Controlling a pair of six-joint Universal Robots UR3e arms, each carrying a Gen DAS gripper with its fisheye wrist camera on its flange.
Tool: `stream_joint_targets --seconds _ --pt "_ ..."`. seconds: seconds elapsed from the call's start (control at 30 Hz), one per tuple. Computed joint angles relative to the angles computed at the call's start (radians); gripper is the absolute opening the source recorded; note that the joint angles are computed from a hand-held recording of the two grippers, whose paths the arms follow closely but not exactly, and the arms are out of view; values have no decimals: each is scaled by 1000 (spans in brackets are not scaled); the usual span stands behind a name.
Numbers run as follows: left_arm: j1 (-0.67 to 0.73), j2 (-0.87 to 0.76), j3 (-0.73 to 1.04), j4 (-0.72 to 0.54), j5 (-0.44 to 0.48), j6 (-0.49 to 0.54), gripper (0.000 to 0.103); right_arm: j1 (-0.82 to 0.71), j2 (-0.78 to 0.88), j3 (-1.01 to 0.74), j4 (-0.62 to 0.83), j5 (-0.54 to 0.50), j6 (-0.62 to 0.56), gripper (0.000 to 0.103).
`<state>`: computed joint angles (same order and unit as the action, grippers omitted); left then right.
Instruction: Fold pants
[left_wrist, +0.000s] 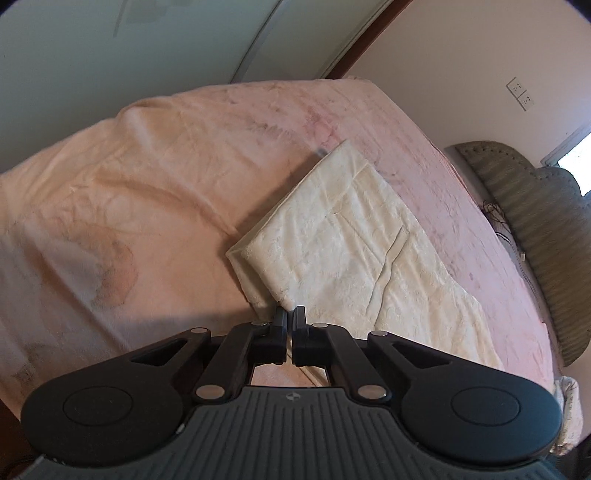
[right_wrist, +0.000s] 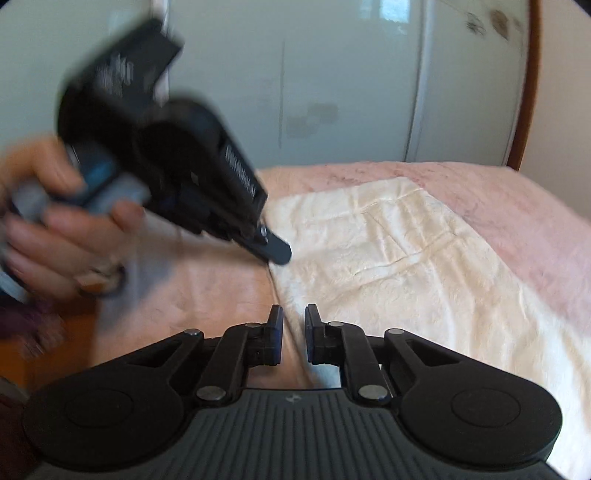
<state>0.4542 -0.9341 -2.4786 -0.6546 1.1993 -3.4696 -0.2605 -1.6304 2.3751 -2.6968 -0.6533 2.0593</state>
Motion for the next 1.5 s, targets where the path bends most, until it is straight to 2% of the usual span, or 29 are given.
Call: stream_joint_targets --seconds 0.07,0.1,0.13,0.23,0.3,0.33,0.4,0.47,0.53,0.57,0.6,0.63,0.67,0.8,0.83,0.9,0.97,1.03,1.07,1.13,1.2,1.23,1.27,1.3,1.37,1.4,1.43,1.5 --pt "-69 -40 47 11 74 -10 1 -165 -185 35 291 84 -143 13" --pt "-106 -55 72 9 122 -24 7 -265 -290 47 454 105 -250 13" --pt "-141 -66 95 4 170 -35 16 -349 -381 53 588 104 -311 13" --pt "-254 -78 158 -11 341 -95 21 -642 -538 29 956 92 -508 13" --pt "-321 -88 195 -14 435 -134 21 -807 -569 12 1108 50 -605 13" --pt "-356 -111 224 -13 470 -147 21 -890 -579 18 1136 32 -628 13" --pt "-408 -177 291 -9 480 -158 21 -1016 -541 11 1143 10 -639 13" --pt "-482 -302 379 39 457 -130 22 -1085 -449 -20 1075 18 -583 13" --pt "-591 -456 492 76 469 -109 23 -1094 -287 -78 896 31 -468 13" --pt "-649 -540 559 93 470 -84 24 -1083 -212 -87 734 28 -366 13" --pt "-706 -627 630 107 467 -52 30 -1056 -115 -96 525 4 -244 13" --pt "-759 -706 698 116 474 -39 34 -1037 -32 -127 399 -17 -176 13" --pt "-806 -773 759 116 485 -40 39 -1019 35 -161 319 -35 -121 13" --pt "-951 -1053 1055 73 423 -8 40 -941 308 -348 93 -155 90 13" --pt "-980 -1117 1131 60 407 7 40 -940 338 -365 61 -161 131 12" --pt "-1038 -1233 1279 22 417 42 43 -985 324 -360 102 -105 139 13" --pt "-1089 -1340 1434 -56 431 71 43 -1043 268 -313 155 -52 71 13" --pt "-1120 -1422 1531 -87 407 97 43 -1074 242 -296 217 -65 -13 13" --pt "-1135 -1455 1575 -104 404 108 43 -1077 252 -294 203 -90 -22 13" --pt "-1167 -1534 1680 -148 416 127 43 -1102 294 -276 93 -101 19 13" --pt "-1197 -1588 1749 -164 457 137 43 -1176 292 -182 -147 -57 167 15" --pt "-1208 -1601 1765 -156 471 143 44 -1240 272 -131 -211 -4 187 16" --pt "-1212 -1609 1771 -138 468 154 44 -1311 241 -95 -191 55 169 17" --pt "-1216 -1609 1770 -122 465 161 46 -1382 197 -80 -87 105 115 22" --pt "-1226 -1632 1811 -124 475 161 48 -1518 119 -99 236 163 -42 43" --pt "-1233 -1658 1866 -153 488 158 50 -1573 93 -123 395 163 -117 62" --pt "-1238 -1711 1962 -185 487 162 51 -1616 81 -159 545 150 -186 69" --pt "-1247 -1772 2082 -250 485 168 53 -1687 69 -216 795 127 -325 68"
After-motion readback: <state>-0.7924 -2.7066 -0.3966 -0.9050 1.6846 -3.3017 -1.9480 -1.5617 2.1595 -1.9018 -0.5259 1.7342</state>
